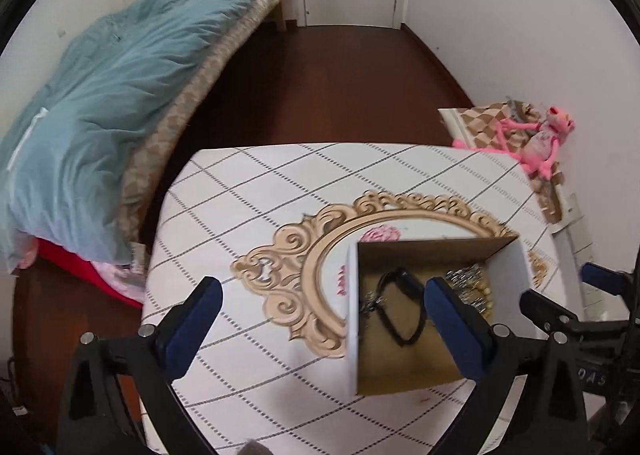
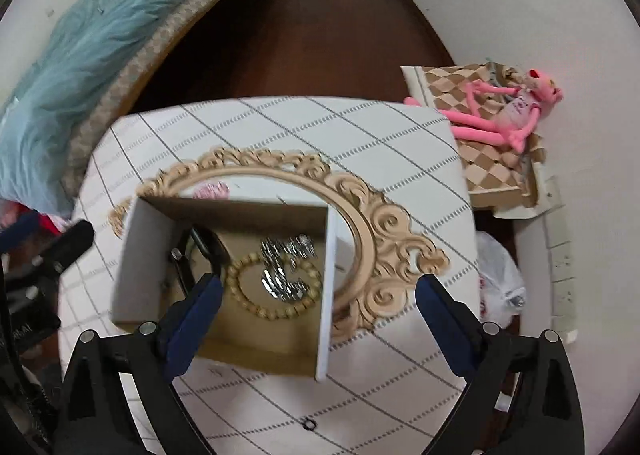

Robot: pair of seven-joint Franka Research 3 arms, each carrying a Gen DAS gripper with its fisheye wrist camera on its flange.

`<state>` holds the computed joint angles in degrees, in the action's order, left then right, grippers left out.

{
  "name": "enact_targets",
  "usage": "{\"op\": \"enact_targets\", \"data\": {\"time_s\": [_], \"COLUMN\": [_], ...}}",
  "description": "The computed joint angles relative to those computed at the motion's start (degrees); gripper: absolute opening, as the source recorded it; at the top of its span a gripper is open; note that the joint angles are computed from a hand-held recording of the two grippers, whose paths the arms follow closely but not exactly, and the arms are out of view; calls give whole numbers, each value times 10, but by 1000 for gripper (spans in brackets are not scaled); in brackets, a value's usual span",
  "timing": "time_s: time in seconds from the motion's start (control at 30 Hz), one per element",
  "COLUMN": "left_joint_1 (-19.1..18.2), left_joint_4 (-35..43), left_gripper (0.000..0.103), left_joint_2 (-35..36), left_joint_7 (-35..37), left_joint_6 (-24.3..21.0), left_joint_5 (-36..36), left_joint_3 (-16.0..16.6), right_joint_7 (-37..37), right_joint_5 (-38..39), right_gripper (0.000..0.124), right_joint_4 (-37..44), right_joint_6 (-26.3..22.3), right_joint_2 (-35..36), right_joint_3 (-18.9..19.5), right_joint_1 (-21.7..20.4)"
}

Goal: Organize jewelry
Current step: 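Lift both tools away from the box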

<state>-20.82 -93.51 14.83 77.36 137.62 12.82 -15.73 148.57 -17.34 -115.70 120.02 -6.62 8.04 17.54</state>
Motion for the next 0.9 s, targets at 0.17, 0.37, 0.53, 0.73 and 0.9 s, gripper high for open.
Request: {"op": "enact_targets", "data": {"time_s": [0.17,0.37,0.53,0.73,0.9], "left_joint_1": [2,4,6,9,8], "left_joint_4": [-49,-106,-150,-188,-214], "left_gripper": [103,103,103,103,103], "left_joint_2": [-32,-82,-130,-178,-218], "left_joint_7": [-6,-22,-45,-42,-46], "left_joint_6": [19,35,58,69,85], "left_joint_5": [2,15,36,7,-5], "left_joint_3": [-1,-1,-1,-2,-1], "right_joint_7": [23,55,87,125,155], "right_joint_5": [-2,-7,-32,-70,-90], "right_gripper": [99,99,99,99,99], "right_joint_4": [-22,-41,-38,-27,-22], "right_joint_6": [-12,-14,-38,-85,-113], "right_joint_2": [-16,-44,-66,-96,-125], "right_joint_3": [13,30,49,76,95], "right_joint_1": [10,18,23,29,32]}}
